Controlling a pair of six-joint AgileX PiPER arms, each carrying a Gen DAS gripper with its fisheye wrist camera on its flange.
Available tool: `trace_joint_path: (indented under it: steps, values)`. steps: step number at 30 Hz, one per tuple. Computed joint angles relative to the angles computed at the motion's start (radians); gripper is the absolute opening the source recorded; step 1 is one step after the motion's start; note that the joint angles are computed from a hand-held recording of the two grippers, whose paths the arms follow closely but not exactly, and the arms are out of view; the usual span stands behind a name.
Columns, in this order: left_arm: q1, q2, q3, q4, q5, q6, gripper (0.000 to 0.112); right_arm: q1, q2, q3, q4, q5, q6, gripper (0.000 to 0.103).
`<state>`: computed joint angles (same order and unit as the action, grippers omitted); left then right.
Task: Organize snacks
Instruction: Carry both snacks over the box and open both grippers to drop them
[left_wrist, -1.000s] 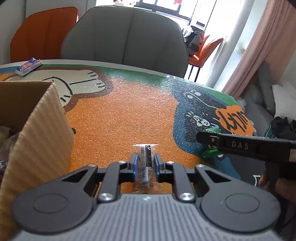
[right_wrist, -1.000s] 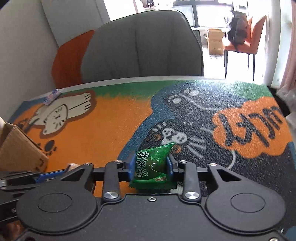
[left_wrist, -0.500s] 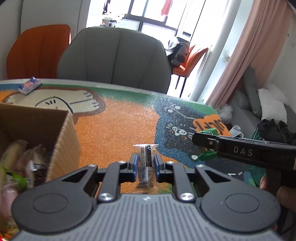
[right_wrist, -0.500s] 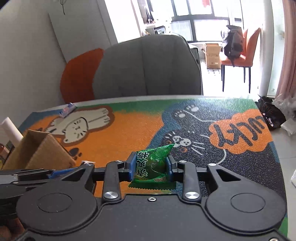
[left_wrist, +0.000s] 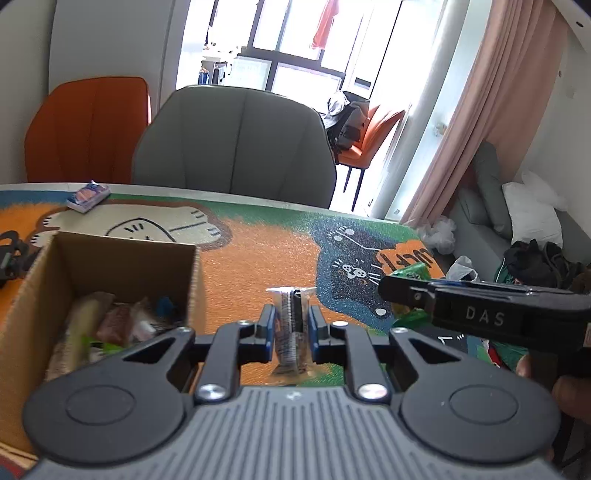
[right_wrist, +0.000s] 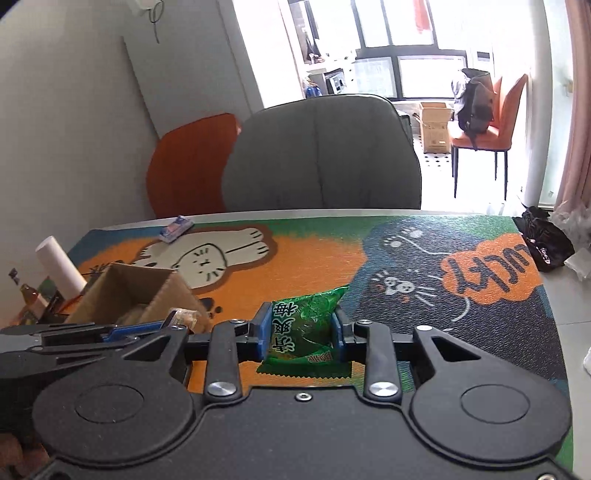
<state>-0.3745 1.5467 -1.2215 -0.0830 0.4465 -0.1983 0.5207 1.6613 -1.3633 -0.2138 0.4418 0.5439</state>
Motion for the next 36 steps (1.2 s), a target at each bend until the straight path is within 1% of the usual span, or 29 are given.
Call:
trace_joint_path:
  steps: [8, 13, 20, 29, 34, 36]
  values:
    - [0.08, -0.11, 0.077, -0.036, 0.021, 0.067, 0.017, 0.087, 0.012, -0.036, -0.079, 0.01, 0.094, 0.03]
    - [0.162, -0.164, 0.114, -0.095, 0.045, 0.151, 0.017, 0.132, 0.039, -0.082, -0.106, 0.016, 0.127, 0.03]
    - [0.278, -0.219, 0.156, -0.161, 0.08, 0.248, 0.017, 0.187, 0.096, -0.175, -0.1, 0.032, 0.12, 0.03]
    - [0.387, -0.244, 0.187, -0.254, 0.131, 0.362, 0.018, 0.246, 0.183, -0.302, -0.069, 0.071, 0.079, 0.03]
    - [0.437, -0.249, 0.186, -0.305, 0.159, 0.409, 0.027, 0.264, 0.23, -0.372, -0.035, 0.093, 0.043, 0.03]
    - [0.457, -0.257, 0.193, -0.322, 0.153, 0.428, 0.034, 0.266, 0.253, -0.404, -0.021, 0.103, 0.031, 0.031]
